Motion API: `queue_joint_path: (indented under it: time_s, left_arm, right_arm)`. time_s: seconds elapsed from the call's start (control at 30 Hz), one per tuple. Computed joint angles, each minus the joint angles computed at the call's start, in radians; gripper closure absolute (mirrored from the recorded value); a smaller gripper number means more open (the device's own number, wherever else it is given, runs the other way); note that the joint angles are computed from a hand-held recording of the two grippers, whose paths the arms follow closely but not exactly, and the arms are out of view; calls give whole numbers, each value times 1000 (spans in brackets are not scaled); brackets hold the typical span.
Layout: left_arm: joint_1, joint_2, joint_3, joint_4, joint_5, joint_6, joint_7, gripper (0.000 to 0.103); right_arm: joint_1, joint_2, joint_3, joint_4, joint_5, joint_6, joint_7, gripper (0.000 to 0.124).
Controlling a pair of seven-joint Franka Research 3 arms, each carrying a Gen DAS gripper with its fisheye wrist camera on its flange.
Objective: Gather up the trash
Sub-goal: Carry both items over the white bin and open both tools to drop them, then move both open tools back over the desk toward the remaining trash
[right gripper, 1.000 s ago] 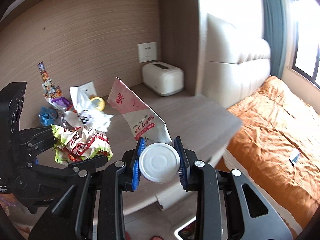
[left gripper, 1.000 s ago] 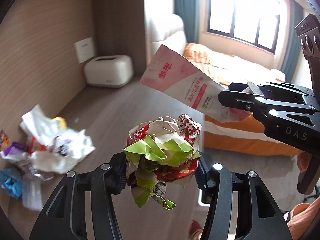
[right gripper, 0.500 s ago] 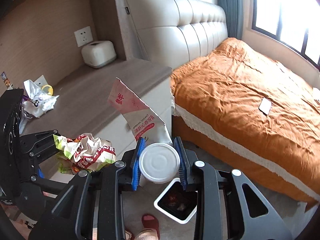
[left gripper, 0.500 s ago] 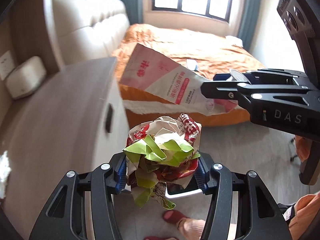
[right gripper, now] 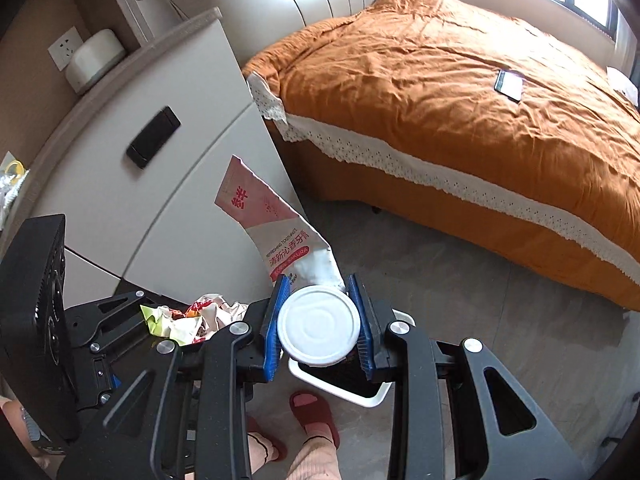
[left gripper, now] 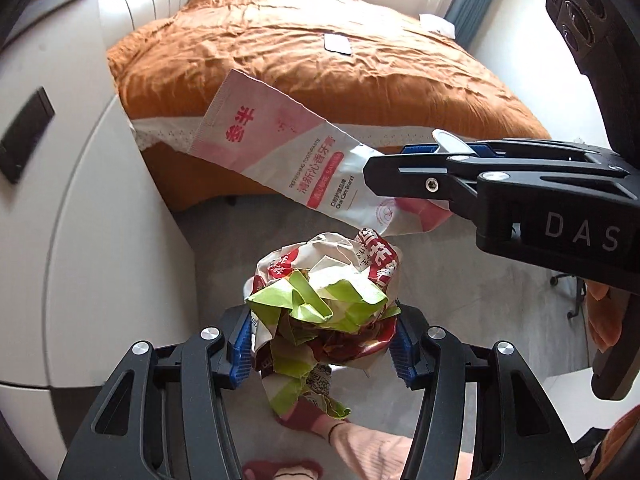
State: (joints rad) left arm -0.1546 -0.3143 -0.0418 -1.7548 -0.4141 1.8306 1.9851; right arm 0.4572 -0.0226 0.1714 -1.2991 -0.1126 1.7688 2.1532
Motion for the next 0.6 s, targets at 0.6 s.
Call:
queue_joint_path:
  time_s: [0.6]
  left_arm:
    - [-17, 1, -30, -108, 82, 96, -69, 5]
  right_arm:
    - [-53, -64, 9, -173, 12, 54, -76, 25]
